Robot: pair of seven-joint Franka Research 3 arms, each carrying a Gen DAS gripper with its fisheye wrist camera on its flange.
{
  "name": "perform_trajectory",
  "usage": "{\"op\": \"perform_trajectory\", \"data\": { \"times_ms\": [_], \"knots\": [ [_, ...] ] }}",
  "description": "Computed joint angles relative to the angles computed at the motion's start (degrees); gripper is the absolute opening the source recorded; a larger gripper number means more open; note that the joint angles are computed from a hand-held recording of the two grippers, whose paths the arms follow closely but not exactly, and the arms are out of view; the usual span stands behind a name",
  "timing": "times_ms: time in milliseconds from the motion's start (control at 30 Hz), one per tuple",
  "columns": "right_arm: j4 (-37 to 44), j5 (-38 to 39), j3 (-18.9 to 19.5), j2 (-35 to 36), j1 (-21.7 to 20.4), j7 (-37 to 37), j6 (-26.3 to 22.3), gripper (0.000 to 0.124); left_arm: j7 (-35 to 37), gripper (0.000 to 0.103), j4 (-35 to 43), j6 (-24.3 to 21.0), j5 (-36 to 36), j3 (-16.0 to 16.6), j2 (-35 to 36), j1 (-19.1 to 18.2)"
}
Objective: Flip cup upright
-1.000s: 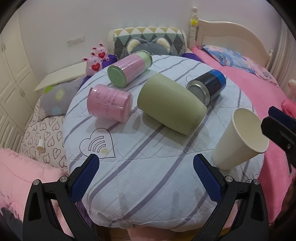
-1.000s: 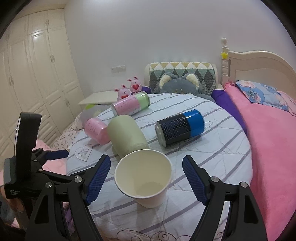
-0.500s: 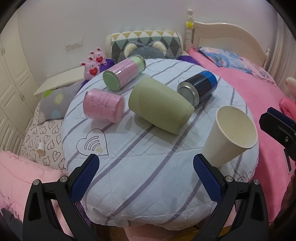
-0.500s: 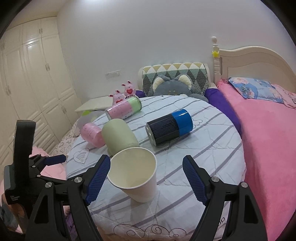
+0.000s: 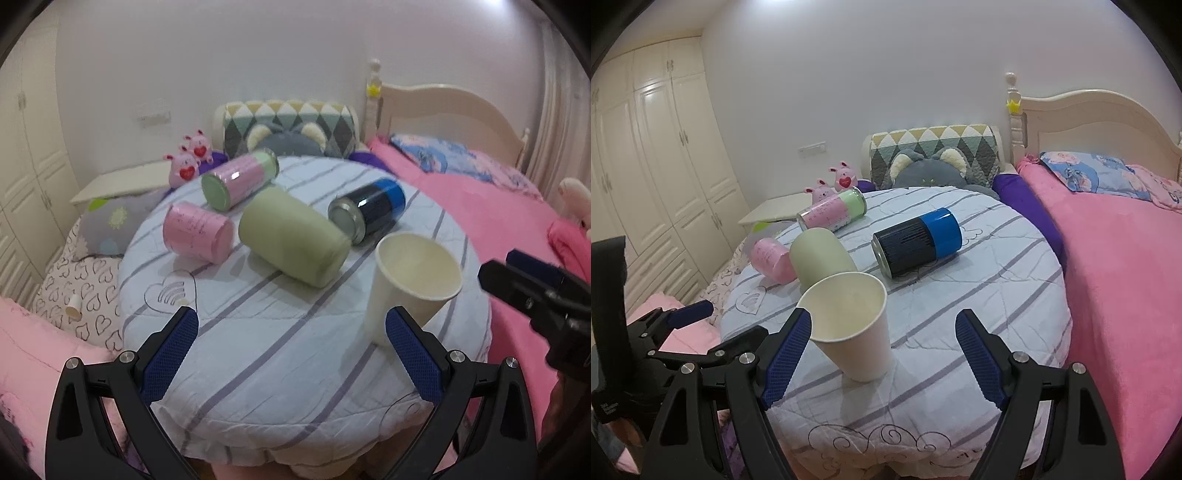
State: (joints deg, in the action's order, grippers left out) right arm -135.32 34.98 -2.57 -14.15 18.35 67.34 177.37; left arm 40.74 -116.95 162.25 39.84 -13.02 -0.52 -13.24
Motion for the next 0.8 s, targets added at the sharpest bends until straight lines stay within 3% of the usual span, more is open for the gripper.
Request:
{"op": "perform_trajectory", "data": {
  "times_ms": [133,300,500,633,800],
  "knots": [
    [-1.27,2.54,-1.86,-1.60,2.55,-2.92,1.44,0.082,-8.72,0.103,-0.17,0.85,9.33,-0.39,-1.09,0.11],
    [-2.51,1.87,-1.73,-2.47,2.73,-2.73,4.27,0.082,-19.04,0.103,-0.01,0.87,19.13,-0.98,-1.96,0.90],
    [-3.77,0.59,-5.01,-2.61,6.47,-3.00,8.57,0.082,-30.09,0.103,0.79,-0.38,30.49,-1.42,-2.09,1.24],
    [-4.71,-1.44,-11.40,-2.54,13.28,-2.64,12.26,0.082,-35.34,0.103,1.34,-0.44,36.09,-1.25,-1.57,1.07],
    [-5.65,-6.01,-16.97,-1.77,18.41,0.71,15.65,0.082,-41.44,0.103,2.13,-0.99,42.11,-0.96,-0.83,0.50]
  ]
}}
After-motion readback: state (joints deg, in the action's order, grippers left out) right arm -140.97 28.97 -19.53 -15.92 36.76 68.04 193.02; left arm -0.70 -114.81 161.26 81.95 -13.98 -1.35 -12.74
